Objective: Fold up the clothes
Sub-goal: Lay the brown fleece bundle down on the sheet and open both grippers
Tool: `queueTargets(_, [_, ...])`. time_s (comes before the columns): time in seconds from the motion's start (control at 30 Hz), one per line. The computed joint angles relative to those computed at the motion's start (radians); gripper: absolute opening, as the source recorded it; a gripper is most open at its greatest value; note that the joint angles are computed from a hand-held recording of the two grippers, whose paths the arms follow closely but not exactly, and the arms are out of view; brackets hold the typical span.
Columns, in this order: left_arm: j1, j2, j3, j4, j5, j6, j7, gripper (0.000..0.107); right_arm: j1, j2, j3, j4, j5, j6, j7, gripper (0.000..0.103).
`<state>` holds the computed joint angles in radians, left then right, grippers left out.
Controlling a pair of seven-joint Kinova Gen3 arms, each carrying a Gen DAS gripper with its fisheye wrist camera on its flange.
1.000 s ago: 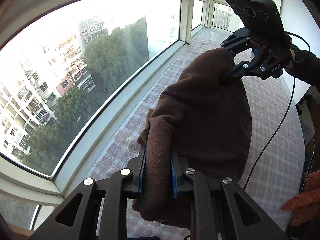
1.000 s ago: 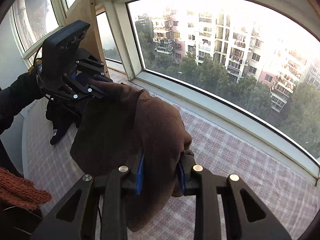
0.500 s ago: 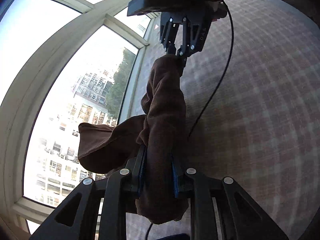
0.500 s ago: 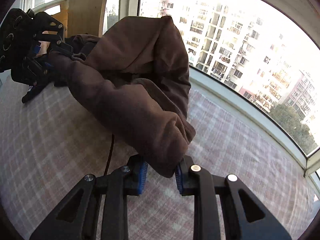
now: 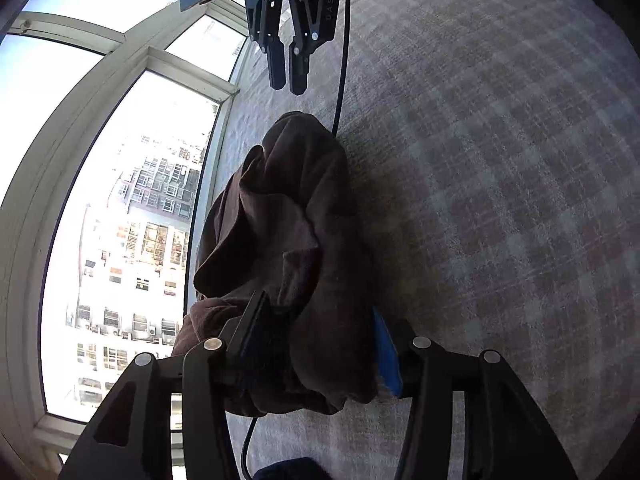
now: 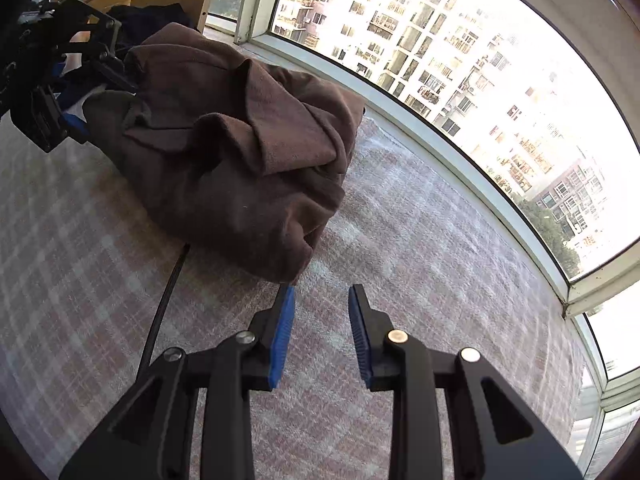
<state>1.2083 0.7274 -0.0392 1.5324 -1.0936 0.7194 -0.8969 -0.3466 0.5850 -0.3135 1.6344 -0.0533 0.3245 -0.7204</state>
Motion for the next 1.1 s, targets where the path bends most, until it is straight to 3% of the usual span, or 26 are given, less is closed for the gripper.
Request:
queueTargets(0.07, [-0.078, -0.049, 0.078, 0.008, 0.081, -0.029, -0.03, 0.058, 0.039, -0.018, -0.036, 0.016, -0.036, 0.007, 0.027, 0.028])
queueTargets(0.17, [-0.217, -0.122, 0.207, 0.061, 0.203, -0.057, -0.076, 0.058, 0.097, -0.005, -0.099, -0.016, -0.102, 0.116, 0.121, 0.028])
queueTargets(0.23, [-0.309, -0.158, 0.257, 0.067, 0.285, -0.051, -0.085, 0.059, 0.154, 0.023, -0.156, -0.067, -0.177, 0.197, 0.123, 0.028])
queueTargets(0.3, [-0.402, -0.195, 0.284, 0.094, 0.366, -0.109, -0.053, 0.059, 0.195, 0.051, -0.193, -0.119, -0.249, 0.279, 0.136, 0.028])
queueTargets(0.4, [-0.444, -0.295, 0.217, 0.21, 0.483, -0.229, 0.013, 0.063, 0.246, 0.026, -0.25, -0.081, -0.352, 0.31, 0.239, 0.028])
queueTargets(0.57, [-0.404, -0.327, -0.005, 0.356, 0.606, -0.429, 0.174, 0.064, 0.376, -0.036, -0.442, 0.093, -0.406, 0.173, 0.442, 0.028])
queueTargets(0.67, [-0.332, -0.317, -0.122, 0.403, 0.666, -0.531, 0.177, 0.064, 0.286, -0.07, -0.398, 0.145, -0.407, 0.155, 0.541, 0.028])
queueTargets(0.73, [-0.289, -0.305, -0.163, 0.396, 0.674, -0.541, 0.175, 0.064, 0.193, -0.093, -0.359, 0.18, -0.342, 0.12, 0.544, 0.028])
queueTargets(0.87, [-0.278, -0.305, -0.149, 0.368, 0.696, -0.526, 0.118, 0.064, 0.008, -0.091, -0.272, 0.236, -0.179, -0.011, 0.506, 0.029])
queueTargets(1.0, [-0.28, -0.294, -0.133, 0.344, 0.705, -0.516, 0.075, 0.064, -0.175, -0.058, -0.132, 0.204, -0.064, -0.043, 0.423, 0.029])
queueTargets(1.1, [-0.293, -0.302, -0.126, 0.35, 0.722, -0.527, 0.056, 0.064, -0.261, -0.03, -0.069, 0.18, 0.025, -0.061, 0.355, 0.029])
